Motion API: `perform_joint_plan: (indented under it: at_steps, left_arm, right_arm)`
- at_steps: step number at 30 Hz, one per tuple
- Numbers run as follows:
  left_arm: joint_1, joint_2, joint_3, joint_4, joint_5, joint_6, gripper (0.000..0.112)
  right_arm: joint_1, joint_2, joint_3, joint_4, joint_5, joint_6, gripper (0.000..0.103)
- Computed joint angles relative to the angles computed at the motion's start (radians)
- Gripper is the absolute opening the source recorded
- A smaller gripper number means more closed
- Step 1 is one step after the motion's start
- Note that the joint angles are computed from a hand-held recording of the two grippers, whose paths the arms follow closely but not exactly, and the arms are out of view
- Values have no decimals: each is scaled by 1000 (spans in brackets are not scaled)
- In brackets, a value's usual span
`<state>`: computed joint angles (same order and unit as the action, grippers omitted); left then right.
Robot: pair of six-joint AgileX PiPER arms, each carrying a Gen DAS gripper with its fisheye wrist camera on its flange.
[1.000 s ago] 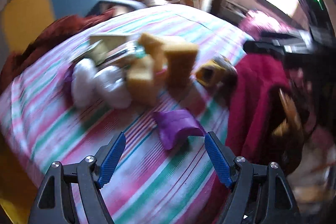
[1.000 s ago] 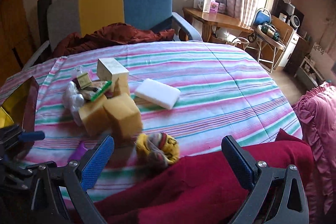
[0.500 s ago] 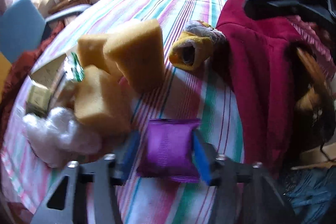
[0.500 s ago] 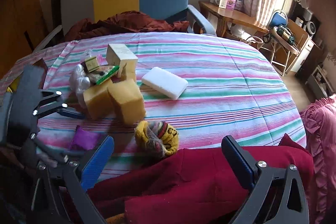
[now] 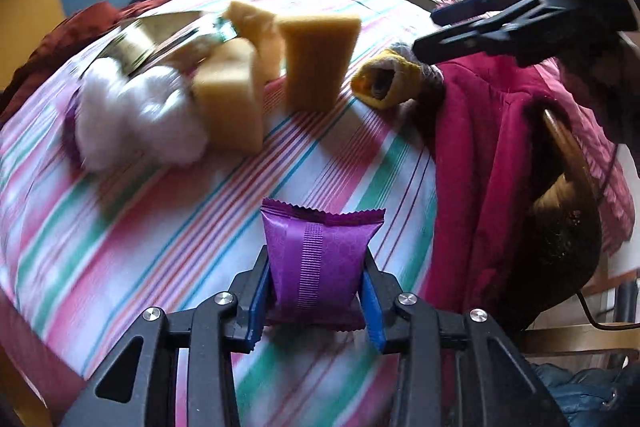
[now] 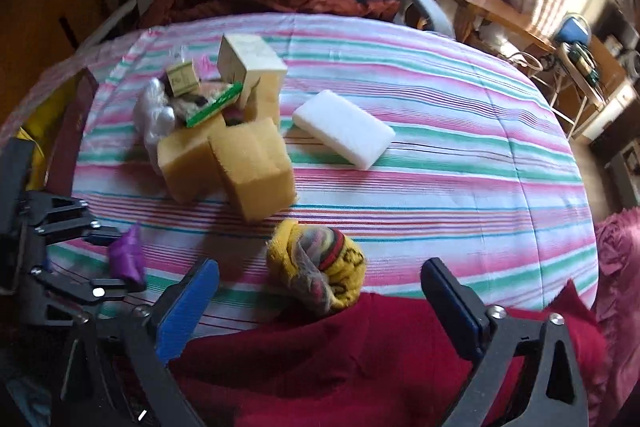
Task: Organize objects
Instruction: 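Grasp the purple packet with the left tool while the right tool grasps the yellow knitted toy, then carry both items to the gold tray and release them inside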
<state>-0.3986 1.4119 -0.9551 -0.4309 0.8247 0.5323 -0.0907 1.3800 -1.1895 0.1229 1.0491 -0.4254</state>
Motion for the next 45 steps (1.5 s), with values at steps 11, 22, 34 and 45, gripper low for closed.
perform_joint_plan:
  at_steps: [11,22,34,45]
  left_arm:
    - [181,-190,100,-106,65,59,39]
    - [525,-378,123,-209,177,105,39]
    - [1327,-429,164,-210,343,427,40]
    - [1614,-383,230,-195,337,592,50]
  right_arm:
    - [89,165,-72,-156,71,118,46]
    - [111,-132,-94,23,132,79,42]
    - [720,258,-424,87,-40,339,42]
    - [894,735,-992,-5,96,519,61]
